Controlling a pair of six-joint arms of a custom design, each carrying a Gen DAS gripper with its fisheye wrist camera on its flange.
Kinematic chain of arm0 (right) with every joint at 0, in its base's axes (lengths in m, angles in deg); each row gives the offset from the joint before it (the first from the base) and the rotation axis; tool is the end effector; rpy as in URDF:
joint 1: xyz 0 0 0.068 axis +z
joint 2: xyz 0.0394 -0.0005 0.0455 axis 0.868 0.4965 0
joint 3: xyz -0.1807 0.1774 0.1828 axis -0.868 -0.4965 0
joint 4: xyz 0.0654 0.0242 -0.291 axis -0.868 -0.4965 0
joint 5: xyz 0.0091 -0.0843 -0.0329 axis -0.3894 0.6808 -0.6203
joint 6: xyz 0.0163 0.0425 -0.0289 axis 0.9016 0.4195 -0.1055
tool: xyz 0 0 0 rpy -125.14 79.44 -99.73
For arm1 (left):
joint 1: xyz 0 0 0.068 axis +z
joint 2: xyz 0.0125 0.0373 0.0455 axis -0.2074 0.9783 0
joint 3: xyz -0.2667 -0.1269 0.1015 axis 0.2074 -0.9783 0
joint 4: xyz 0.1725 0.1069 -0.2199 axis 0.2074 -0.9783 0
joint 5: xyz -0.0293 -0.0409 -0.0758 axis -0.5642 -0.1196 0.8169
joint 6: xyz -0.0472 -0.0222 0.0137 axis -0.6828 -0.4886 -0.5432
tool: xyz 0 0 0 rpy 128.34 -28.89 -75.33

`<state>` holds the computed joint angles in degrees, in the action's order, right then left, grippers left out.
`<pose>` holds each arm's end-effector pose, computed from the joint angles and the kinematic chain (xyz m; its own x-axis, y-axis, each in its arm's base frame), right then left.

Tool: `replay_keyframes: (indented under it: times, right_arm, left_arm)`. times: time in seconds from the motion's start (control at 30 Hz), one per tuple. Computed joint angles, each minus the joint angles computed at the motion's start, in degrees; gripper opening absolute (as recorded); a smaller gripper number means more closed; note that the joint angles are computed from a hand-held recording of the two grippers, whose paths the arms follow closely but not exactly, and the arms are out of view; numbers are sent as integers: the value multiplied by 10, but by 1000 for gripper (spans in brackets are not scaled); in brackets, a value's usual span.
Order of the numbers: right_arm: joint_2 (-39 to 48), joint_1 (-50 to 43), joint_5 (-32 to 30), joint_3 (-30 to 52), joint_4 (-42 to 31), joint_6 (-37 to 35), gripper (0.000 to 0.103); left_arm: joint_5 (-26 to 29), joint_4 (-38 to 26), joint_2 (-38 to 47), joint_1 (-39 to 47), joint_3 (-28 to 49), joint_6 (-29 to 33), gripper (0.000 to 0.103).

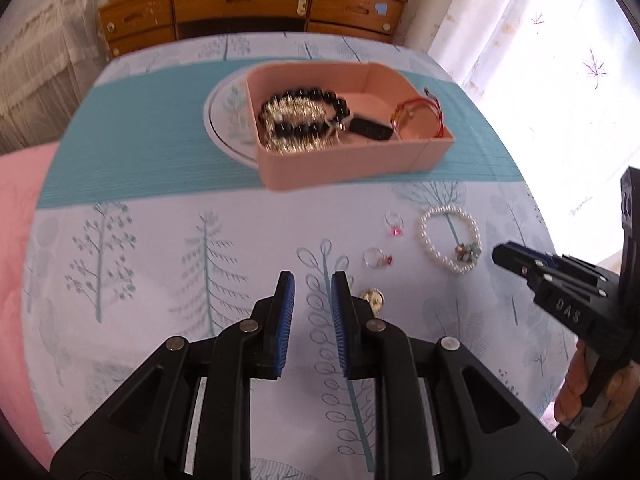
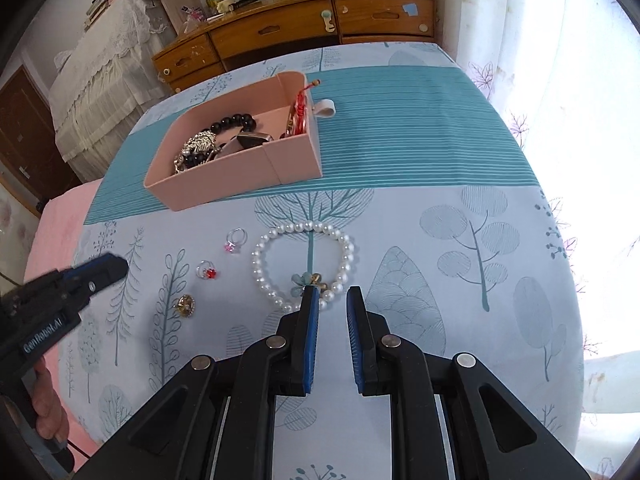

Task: Organize jewelry
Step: 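Move both tools back toward the remaining pearl bracelet, rings and coin, then grasp the gold coin with the left tool while the right tool grasps the pearl bracelet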

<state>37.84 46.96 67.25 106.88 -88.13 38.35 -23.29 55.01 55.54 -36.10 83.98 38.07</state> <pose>0.2467 -0.0487 0.2117 -0.9049 -0.1538 -0.3969 -0.2113 0.9717 0.1052 0.2440 -0.1068 0.2091 -0.8833 -0.1537 -0.4429 -0.0736 0.9785 -0.1929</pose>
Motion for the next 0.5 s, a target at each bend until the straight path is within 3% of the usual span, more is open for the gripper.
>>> replay_keyframes:
  times: [0.17,0.5]
  right_arm:
    - [40,5,2,18,21,7,15]
    - [125,62,52,45,74,28,15]
  left_arm:
    - [43,29,25,-6,-13,16,16]
    - [71,45,87,-24,12,30,16]
